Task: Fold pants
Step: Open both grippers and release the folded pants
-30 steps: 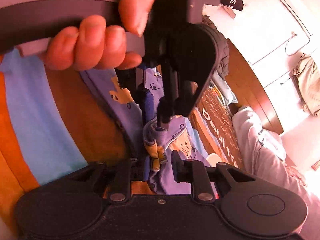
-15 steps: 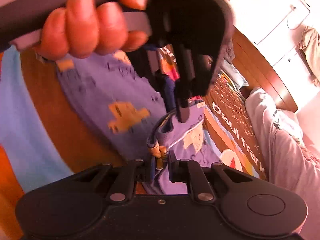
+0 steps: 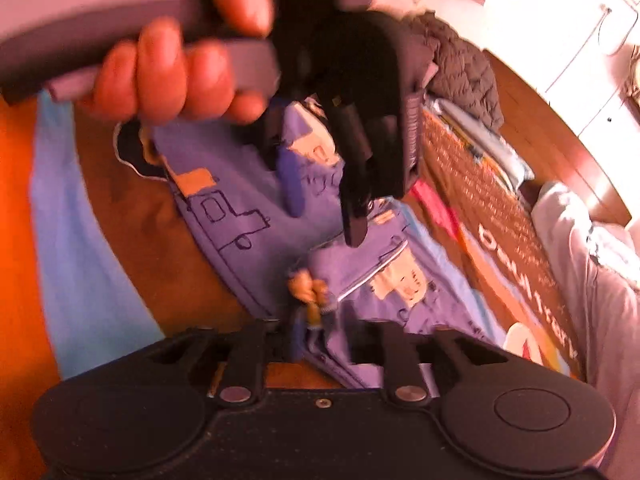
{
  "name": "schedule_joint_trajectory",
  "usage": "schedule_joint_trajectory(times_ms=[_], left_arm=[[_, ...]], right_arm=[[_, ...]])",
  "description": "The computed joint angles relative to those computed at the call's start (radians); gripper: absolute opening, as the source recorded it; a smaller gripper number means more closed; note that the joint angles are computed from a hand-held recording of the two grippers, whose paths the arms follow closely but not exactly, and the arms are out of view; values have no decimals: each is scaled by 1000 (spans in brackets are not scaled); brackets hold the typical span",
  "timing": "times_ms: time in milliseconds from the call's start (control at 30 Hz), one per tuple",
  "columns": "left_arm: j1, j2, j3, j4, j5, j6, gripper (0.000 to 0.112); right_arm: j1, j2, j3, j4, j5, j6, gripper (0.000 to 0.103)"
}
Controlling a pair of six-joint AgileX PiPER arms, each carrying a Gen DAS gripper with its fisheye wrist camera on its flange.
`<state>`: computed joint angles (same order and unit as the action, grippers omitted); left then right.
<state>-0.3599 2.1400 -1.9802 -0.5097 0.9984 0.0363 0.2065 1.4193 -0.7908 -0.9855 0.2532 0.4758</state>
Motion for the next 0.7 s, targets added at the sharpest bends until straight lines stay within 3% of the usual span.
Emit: schedule_joint_trajectory(times_ms=[33,100,167,200,267,333,433,500,533,567,633,700], left_arm=[[-8,-57,95,-4,-100,2,62],[-42,-151,249,42,-300,-68,97],[-84,-206,379,91,-493,-156,96],[-94,-212,412,76,-546,-167,95],[-115,-194,416,119,-566,-249,95],[-150,-176,422,300,-576,-415,95],[-206,-145,399,579,-540,-577,95],[-259,-111,342,779,-457,-652,95],[-290,-101,329,879,-410,-691,95],[-318,-83,312,966,-376,-736,96],[-333,-109,345,1023,-384,-800,95],[-309,-170,432,1028,-470,-875,95]], right_arm=[[-29,-42,25,36,-25,-53,53],[-117,-142,80,211,-89,-228,54],[-214,-179,74,409,-108,-414,55],[-270,-161,40,498,-109,-506,58],[-380,-59,-76,633,-109,-611,63],[-456,59,-176,832,-124,-772,68],[-515,264,-346,1088,-69,-984,68],[-544,396,-458,1211,2,-1108,73],[-550,424,-465,1213,-5,-1119,86],[-547,418,-433,1192,-53,-1089,93],[-557,402,-402,1056,-94,-919,92],[-573,345,-381,1004,-44,-813,91]])
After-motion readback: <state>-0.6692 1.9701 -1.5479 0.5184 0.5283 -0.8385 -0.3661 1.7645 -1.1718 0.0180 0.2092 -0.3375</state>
